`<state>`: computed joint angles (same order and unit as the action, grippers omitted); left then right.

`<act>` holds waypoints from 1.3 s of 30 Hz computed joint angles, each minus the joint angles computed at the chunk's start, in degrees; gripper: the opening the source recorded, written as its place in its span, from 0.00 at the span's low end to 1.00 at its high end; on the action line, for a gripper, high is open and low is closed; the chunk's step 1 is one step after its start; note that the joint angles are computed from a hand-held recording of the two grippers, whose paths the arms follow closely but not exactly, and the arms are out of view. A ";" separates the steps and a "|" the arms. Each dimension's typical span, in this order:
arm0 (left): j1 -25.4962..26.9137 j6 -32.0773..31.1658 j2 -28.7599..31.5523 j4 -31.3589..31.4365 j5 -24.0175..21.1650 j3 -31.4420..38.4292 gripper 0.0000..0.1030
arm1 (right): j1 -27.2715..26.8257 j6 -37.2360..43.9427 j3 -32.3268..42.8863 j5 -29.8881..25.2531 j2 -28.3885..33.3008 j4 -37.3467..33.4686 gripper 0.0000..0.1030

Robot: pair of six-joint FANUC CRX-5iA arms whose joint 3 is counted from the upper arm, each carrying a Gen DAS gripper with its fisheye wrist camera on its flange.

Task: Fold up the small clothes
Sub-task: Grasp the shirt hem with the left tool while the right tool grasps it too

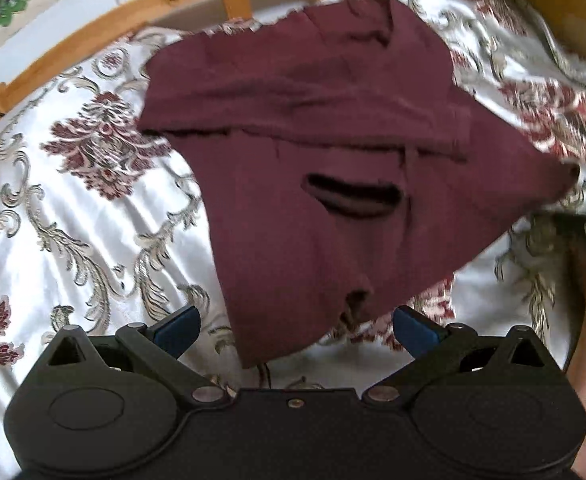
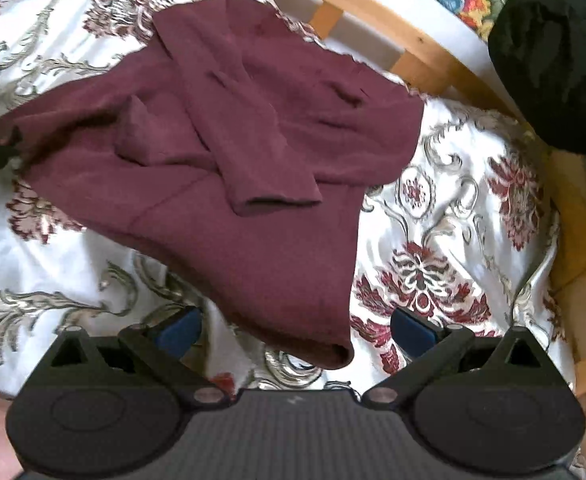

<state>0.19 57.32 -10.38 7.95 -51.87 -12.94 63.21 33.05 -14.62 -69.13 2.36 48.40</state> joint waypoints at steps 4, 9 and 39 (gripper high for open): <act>-1.13 1.94 2.49 -2.90 -3.26 2.88 0.99 | -2.82 4.60 0.79 4.85 -0.34 -5.02 0.99; -1.93 0.23 4.34 -3.31 -5.59 4.18 0.99 | -5.23 6.39 -0.91 12.15 -0.33 -4.49 0.93; -7.96 7.11 7.95 -18.01 -1.91 8.01 1.00 | -12.32 -16.50 -9.59 33.18 -10.15 -2.18 0.12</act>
